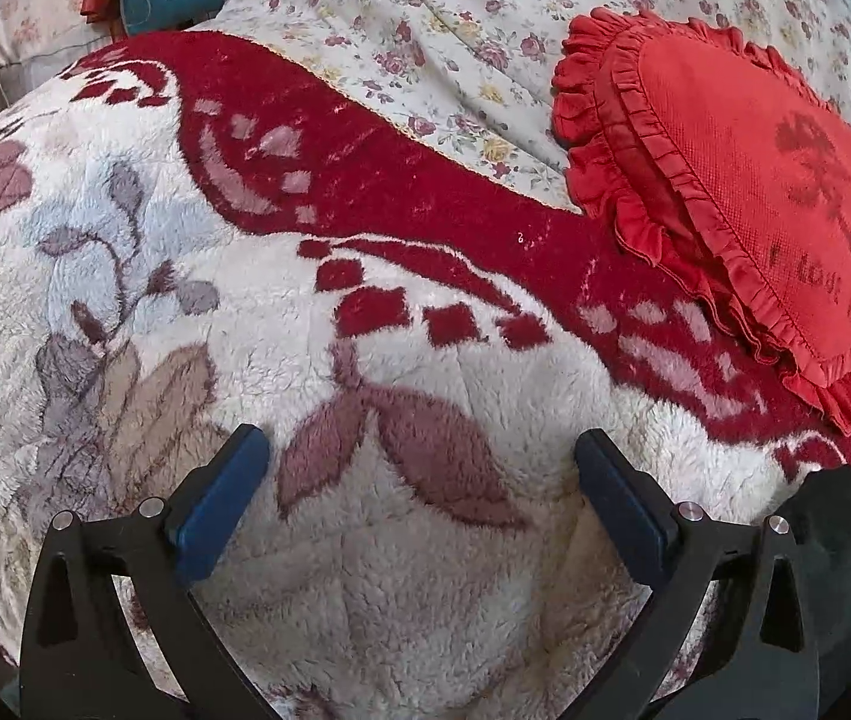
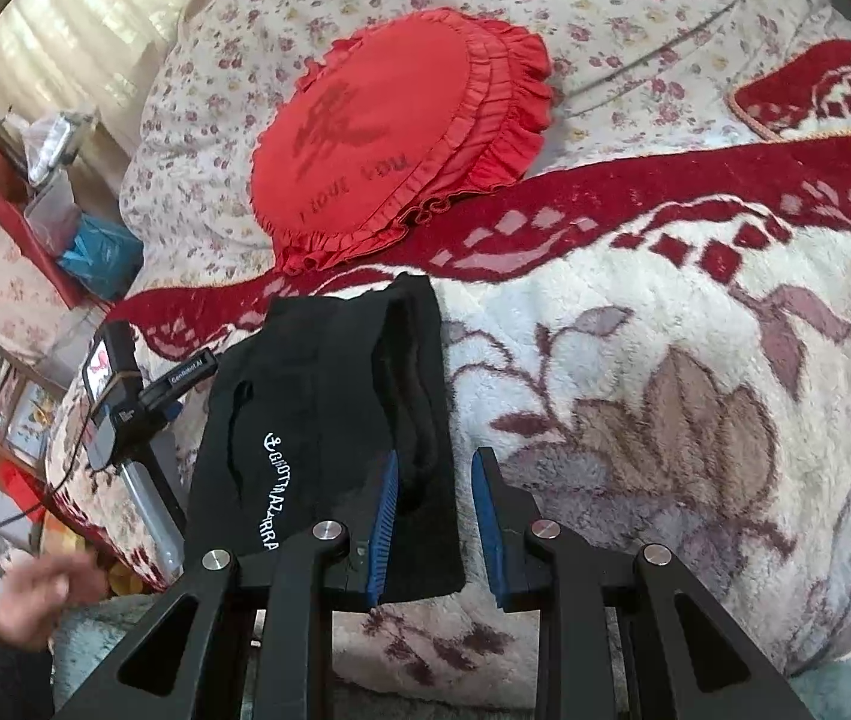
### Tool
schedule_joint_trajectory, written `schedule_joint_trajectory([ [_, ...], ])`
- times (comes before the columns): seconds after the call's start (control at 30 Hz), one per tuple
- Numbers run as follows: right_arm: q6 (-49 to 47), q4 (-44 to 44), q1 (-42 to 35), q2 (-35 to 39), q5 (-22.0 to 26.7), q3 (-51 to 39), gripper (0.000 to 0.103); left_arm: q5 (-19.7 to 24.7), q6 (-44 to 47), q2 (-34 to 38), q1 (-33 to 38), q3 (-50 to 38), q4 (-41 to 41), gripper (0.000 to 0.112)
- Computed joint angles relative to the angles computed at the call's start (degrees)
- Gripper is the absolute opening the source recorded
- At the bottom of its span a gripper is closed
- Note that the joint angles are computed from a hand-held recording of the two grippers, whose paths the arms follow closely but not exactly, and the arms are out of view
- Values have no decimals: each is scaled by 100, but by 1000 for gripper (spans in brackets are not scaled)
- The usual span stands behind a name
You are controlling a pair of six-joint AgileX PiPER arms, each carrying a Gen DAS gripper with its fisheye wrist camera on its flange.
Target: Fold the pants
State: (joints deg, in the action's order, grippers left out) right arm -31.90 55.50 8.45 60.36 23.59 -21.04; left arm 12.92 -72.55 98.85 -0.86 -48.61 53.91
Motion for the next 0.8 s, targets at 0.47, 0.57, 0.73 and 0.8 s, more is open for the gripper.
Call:
schedule_joint_trajectory([
  [0.47, 516, -426, -14, 103, -103, -27, 24, -10, 19, 39, 18, -27, 1, 103],
  [0.57, 499, -392, -462, -121, 61, 44, 24, -6, 26, 40, 15, -30, -7, 103],
  [0.73, -418, 424, -1566, -521, 902, 118, 24, -12, 23, 41, 20, -27, -3, 103],
  [0.8, -266, 311, -1492, -553, 858, 92, 24, -12, 23, 43, 19, -28, -2, 103],
])
